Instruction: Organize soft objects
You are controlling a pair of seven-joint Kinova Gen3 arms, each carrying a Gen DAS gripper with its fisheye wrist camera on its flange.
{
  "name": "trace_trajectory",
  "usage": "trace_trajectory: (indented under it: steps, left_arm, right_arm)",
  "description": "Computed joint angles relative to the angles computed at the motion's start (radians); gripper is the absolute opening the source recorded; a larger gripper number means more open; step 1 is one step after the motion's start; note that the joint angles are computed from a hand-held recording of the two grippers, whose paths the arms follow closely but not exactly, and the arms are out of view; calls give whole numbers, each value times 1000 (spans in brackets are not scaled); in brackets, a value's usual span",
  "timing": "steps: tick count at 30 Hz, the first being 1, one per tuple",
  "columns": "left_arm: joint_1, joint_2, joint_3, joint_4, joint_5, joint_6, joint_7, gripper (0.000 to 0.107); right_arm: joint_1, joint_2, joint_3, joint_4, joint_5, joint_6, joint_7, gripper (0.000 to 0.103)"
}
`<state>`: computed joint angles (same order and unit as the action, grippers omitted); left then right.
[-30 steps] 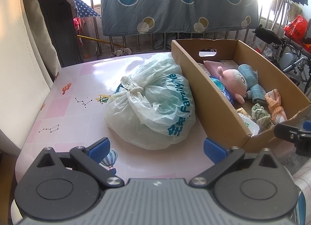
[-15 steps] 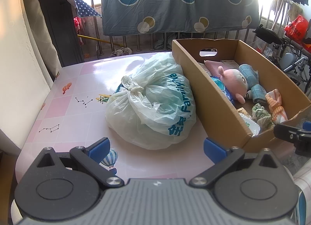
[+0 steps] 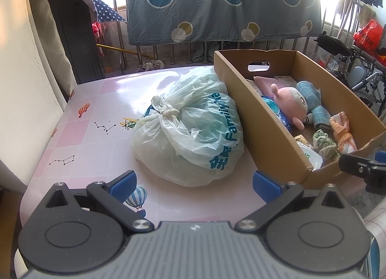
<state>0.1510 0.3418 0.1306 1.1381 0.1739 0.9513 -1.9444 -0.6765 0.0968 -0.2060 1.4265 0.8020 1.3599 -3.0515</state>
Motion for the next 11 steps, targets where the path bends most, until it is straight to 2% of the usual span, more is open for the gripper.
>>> trace_trajectory:
  steps: [11]
  left_arm:
    - [3,2,-1,-11,-3,10,5,103]
  right_arm:
    - [8,-2,1,-1,-5,-7,13,102]
